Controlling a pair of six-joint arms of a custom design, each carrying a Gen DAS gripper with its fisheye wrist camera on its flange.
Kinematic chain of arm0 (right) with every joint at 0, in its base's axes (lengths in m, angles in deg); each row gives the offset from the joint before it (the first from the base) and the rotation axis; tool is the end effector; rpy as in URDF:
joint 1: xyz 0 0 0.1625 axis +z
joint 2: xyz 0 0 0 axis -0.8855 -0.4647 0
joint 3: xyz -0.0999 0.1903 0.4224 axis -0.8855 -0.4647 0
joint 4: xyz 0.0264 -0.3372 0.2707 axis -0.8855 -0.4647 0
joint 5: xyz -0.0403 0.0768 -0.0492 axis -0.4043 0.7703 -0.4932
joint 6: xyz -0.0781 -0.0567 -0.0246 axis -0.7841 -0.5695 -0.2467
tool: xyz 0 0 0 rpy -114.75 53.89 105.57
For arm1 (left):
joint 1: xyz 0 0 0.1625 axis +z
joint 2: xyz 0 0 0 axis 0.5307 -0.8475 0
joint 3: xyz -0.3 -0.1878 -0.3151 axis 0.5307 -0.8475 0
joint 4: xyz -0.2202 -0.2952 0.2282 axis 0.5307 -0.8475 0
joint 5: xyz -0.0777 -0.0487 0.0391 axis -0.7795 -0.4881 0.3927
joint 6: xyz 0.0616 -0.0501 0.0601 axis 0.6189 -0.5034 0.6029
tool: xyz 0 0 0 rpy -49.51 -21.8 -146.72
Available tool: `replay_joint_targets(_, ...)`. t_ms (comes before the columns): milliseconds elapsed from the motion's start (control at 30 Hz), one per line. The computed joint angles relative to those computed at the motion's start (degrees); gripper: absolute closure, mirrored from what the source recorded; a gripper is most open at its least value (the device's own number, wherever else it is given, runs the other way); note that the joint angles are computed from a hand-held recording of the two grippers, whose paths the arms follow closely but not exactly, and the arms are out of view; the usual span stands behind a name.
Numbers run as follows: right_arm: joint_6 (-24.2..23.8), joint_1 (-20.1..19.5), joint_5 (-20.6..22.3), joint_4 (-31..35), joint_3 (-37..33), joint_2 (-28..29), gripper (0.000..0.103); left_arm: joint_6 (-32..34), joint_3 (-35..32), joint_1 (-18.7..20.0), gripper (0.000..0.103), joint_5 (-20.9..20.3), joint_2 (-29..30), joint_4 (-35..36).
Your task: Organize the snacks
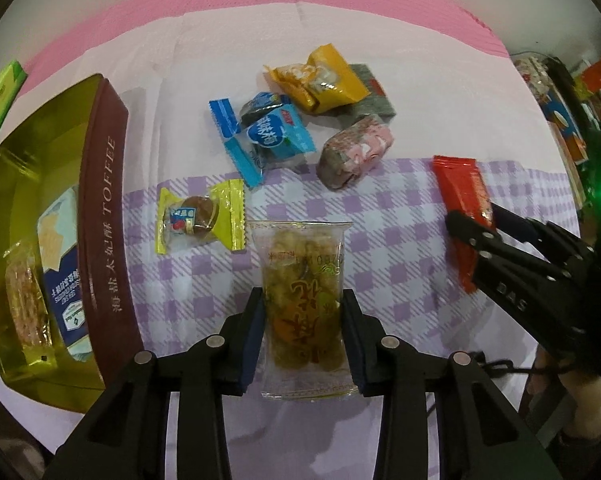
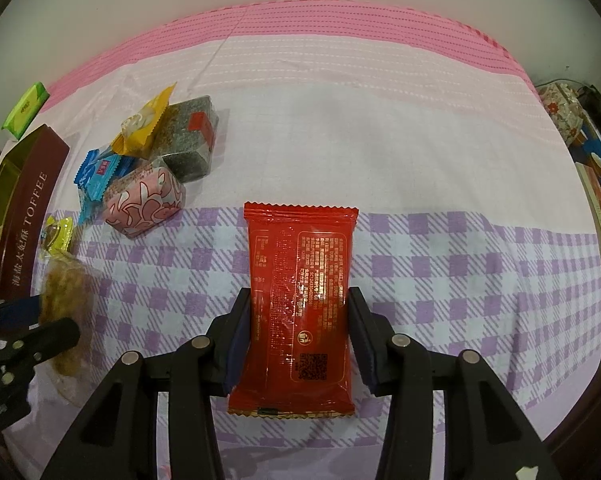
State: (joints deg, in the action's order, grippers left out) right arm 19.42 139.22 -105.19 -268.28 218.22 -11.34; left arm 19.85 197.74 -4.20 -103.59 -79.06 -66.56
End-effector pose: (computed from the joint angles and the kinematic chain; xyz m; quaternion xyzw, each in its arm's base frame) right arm -0.0144 -0.4197 0.2175 0.1799 -0.9106 0.1043 0.3573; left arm -0.3198 -0.3716 -0.0862 0.0078 0.9425 -0.1063 0.3167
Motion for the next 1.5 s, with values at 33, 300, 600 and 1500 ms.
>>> replay_joint_targets(33, 0.0, 0.0, 0.0, 0.0, 0.0, 0.0, 0.059, 0.2, 0.1, -0.3, 0.065, -0.1, -0.2, 0.1)
replay_joint_targets(300, 1.5, -0.3, 0.8, 3.6, -0.8, -1.2, 0.059, 0.0, 1.8, -2.0, 0.065, 0.8, -3.5, 0.6)
replay_joint_targets(600, 0.2, 0.2, -0.5, 0.9, -0.5, 0.4, 0.059, -0.9, 4.1, -2.7, 0.065, 4.0, -8.8, 2.9)
replay_joint_targets(1500, 0.8, 0.7, -1.5, 0.7, -0.6, 0.8, 0.058, -18.7, 14.9, 2.1, 0.065, 10.1, -24.9, 27.0)
